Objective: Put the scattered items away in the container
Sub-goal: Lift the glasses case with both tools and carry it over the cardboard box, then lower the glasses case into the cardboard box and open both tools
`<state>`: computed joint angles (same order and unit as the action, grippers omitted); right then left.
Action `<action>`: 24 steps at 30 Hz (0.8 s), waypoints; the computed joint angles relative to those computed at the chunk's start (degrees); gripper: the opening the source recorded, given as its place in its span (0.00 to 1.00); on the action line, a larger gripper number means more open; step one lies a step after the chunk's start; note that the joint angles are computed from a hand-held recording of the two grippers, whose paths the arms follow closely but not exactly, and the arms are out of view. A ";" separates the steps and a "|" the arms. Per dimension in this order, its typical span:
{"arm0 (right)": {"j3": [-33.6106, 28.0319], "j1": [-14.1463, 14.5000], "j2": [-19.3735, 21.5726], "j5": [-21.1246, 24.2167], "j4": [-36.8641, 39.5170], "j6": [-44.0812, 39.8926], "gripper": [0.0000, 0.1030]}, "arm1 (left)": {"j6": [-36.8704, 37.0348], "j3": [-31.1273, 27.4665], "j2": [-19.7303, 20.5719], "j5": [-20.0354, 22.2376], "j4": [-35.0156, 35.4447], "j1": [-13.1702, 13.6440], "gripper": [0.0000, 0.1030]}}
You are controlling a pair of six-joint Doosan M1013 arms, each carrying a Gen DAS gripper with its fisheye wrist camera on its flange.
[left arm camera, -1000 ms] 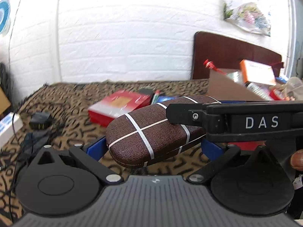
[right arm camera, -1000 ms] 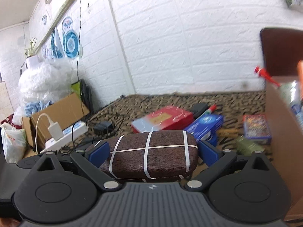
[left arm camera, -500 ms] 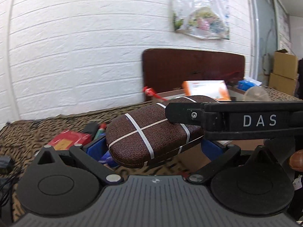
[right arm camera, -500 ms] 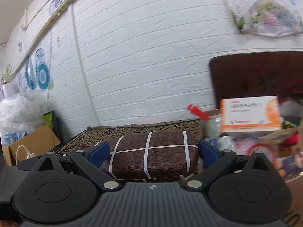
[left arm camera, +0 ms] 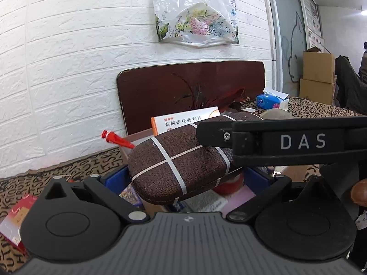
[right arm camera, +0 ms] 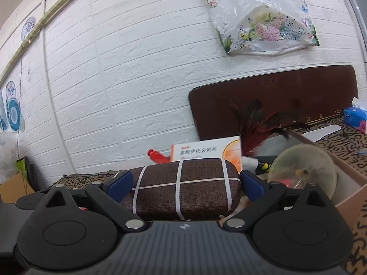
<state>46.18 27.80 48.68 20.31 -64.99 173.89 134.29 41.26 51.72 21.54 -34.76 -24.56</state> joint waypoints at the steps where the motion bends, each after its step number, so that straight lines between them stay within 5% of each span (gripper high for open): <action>1: -0.63 -0.26 0.37 -0.13 0.76 -0.92 0.98 | -0.92 -1.01 0.53 0.42 0.94 -0.03 1.00; 12: -10.08 -1.77 5.39 4.91 17.41 -18.64 0.98 | -12.69 -14.36 7.32 9.86 13.40 -0.40 1.00; 17: -13.23 -2.31 6.93 6.39 23.25 -24.44 0.98 | -18.01 -23.62 10.85 20.79 16.09 -0.05 1.00; 24: -11.80 -1.95 6.39 6.18 18.73 -20.10 0.98 | -17.73 -19.20 8.53 19.35 16.69 -0.36 1.00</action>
